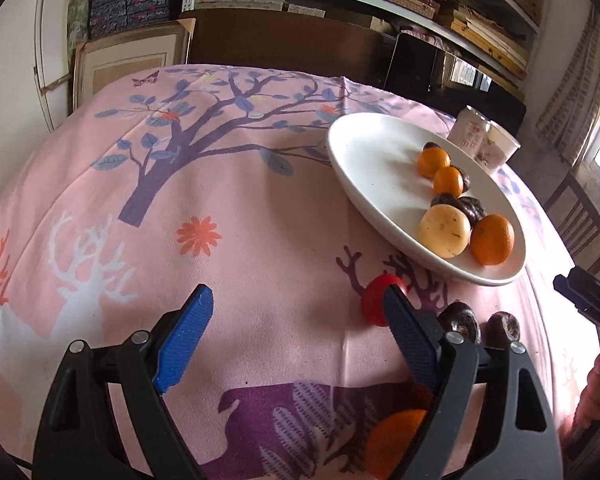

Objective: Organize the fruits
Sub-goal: 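Grasp a red plum with the left tool while the right tool grasps a dark mangosteen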

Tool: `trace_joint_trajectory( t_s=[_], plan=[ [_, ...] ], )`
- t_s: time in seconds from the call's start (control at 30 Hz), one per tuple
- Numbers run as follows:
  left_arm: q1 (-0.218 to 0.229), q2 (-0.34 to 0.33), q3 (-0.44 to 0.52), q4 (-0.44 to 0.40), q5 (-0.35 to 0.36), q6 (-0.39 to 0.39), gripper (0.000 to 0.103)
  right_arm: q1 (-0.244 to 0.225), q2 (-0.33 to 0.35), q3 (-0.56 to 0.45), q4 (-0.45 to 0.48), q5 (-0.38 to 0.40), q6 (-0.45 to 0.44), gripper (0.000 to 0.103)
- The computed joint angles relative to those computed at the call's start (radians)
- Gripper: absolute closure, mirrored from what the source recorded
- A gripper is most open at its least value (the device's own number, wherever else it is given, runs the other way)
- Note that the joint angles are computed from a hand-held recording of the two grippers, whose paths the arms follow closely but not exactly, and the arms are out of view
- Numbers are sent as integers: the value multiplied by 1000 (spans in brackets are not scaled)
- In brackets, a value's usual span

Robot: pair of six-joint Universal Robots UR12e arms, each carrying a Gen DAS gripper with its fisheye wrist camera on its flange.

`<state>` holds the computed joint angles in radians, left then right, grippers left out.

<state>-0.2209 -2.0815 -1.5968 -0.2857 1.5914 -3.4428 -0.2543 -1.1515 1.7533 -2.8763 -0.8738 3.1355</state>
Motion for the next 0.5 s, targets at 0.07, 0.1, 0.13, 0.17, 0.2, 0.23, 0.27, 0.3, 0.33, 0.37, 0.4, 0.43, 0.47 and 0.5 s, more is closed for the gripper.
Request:
trace_joint_trajectory(
  t_s=[0.07, 0.1, 0.13, 0.17, 0.2, 0.23, 0.27, 0.3, 0.33, 0.37, 0.4, 0.43, 0.47, 0.5],
  plan=[
    [2, 1, -4, 12, -32, 9, 20, 1, -1, -1, 13, 2, -12, 32],
    [-2, -1, -1, 14, -34, 28, 20, 2, -1, -3, 22, 5, -20, 32],
    [-7, -3, 2, 11, -32, 51, 24, 3, -1, -4, 34, 9, -29, 32],
    [-13, -7, 8, 6, -28, 71, 26, 4, -2, -6, 51, 10, -42, 32],
    [-17, -11, 13, 0, -20, 85, 29, 6, -3, -7, 65, 9, -55, 32],
    [-20, -16, 20, -10, -11, 94, 33, 8, -4, -8, 77, 7, -69, 32],
    [-22, -22, 28, -23, -1, 100, 35, 10, -5, -9, 87, 6, -81, 32],
    [-25, -28, 37, -32, 12, 104, 37, 12, -7, -9, 98, 5, -94, 32],
    [-24, -32, 39, -23, 3, 109, 37, 15, -8, -10, 108, 2, -108, 32],
    [-25, -35, 43, -19, 5, 115, 37, 17, -10, -9, 114, -3, -118, 32],
    [-31, -38, 47, -12, 25, 129, 37, 19, -11, -8, 119, -6, -129, 32],
    [-39, -42, 53, -7, 51, 152, 37, 21, -12, -8, 124, -7, -139, 32],
    [-46, -47, 60, -9, 68, 178, 37, 23, -13, -7, 127, -10, -147, 32],
    [-51, -51, 67, -17, 77, 200, 37, 25, -14, -7, 130, -15, -155, 32]
  ],
)
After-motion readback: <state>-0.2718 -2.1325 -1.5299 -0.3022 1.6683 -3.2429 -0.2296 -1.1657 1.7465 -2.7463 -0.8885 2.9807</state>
